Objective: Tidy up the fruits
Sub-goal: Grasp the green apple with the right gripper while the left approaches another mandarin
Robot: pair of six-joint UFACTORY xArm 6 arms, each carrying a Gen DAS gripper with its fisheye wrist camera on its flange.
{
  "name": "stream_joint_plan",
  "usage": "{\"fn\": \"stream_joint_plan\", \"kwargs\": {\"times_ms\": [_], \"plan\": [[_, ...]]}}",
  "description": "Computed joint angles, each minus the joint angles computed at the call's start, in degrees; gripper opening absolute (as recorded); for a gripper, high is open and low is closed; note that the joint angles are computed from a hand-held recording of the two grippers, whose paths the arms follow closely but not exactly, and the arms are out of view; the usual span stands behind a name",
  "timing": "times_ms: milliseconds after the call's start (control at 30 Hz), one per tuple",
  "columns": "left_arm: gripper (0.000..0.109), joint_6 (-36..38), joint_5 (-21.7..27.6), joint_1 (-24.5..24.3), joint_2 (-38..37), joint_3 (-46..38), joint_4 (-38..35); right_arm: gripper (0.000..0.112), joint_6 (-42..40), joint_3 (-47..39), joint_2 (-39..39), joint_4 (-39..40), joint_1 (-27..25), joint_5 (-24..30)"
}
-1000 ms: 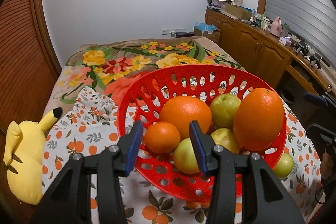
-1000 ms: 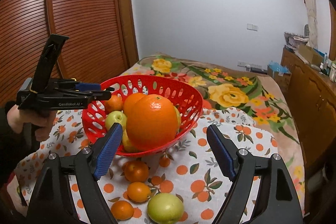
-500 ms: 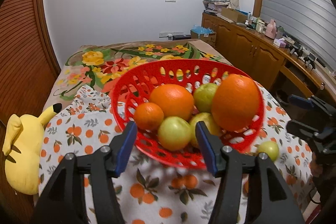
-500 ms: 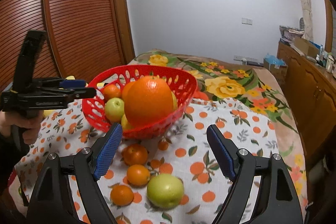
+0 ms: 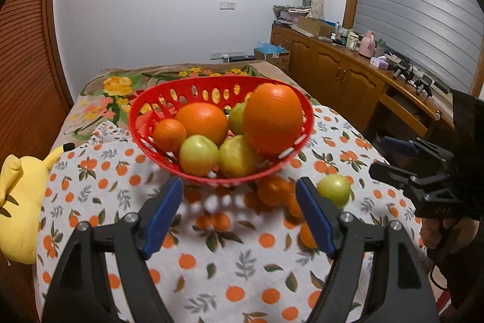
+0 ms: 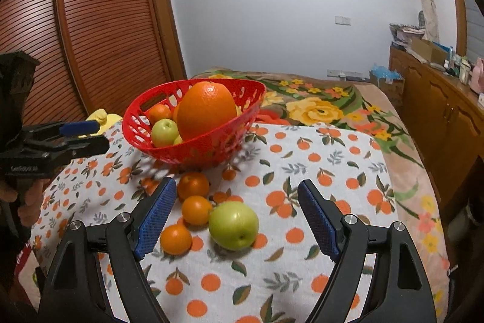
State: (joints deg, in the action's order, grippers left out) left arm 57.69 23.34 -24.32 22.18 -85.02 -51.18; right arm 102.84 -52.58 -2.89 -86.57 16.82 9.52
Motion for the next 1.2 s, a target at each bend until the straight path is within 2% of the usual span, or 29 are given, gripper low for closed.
{"fn": "stream_joint_plan", "kwargs": {"times_ms": [133, 233, 367, 500, 700, 800, 933, 1200], "plan": [[0.077, 2.03, -2.27, -1.33, -2.30, 4.20, -1.66, 0.084, 1.43, 1.39, -0.91, -0.88, 0.23, 0.25], [0.077, 3.64, -2.01, -1.87, -3.30, 6.21, -3.79, 0.084, 1.27, 2.12, -1.10, -0.35, 0.67, 0.64], [0.077, 3.45, -3.84, -3.32, -3.93, 8.83, -3.72, 0.084, 1.22, 2.32, -0.03, 0.11, -0.01, -0.96], [0.077, 3.04, -5.30, -4.37, -3.67, 10.20, -3.16, 0.075, 0.57, 1.56, 2.19, 0.99, -1.06, -2.83], [0.077, 1.45, -5.41, -4.83, -2.31, 10.35, -1.64, 0.064, -10.43, 0.25, 6.21, 11.10, -1.75, -4.98], [0.077, 0.65, -4.85, -4.64, -1.83, 10.21, -1.10, 0.063, -15.38, -0.24, 7.66, 15.77, -1.65, -5.58], [0.077, 0.54, -5.24, -4.58, -1.58, 10.38, -0.46, 0.063, -26.65, -0.13, 9.58, 27.57, -1.30, -6.22], [0.077, 0.82, -4.72, -4.42, -1.22, 10.34, -0.84, 0.063, -42.68, -0.35, 12.18, 45.61, -0.03, -7.71]]}}
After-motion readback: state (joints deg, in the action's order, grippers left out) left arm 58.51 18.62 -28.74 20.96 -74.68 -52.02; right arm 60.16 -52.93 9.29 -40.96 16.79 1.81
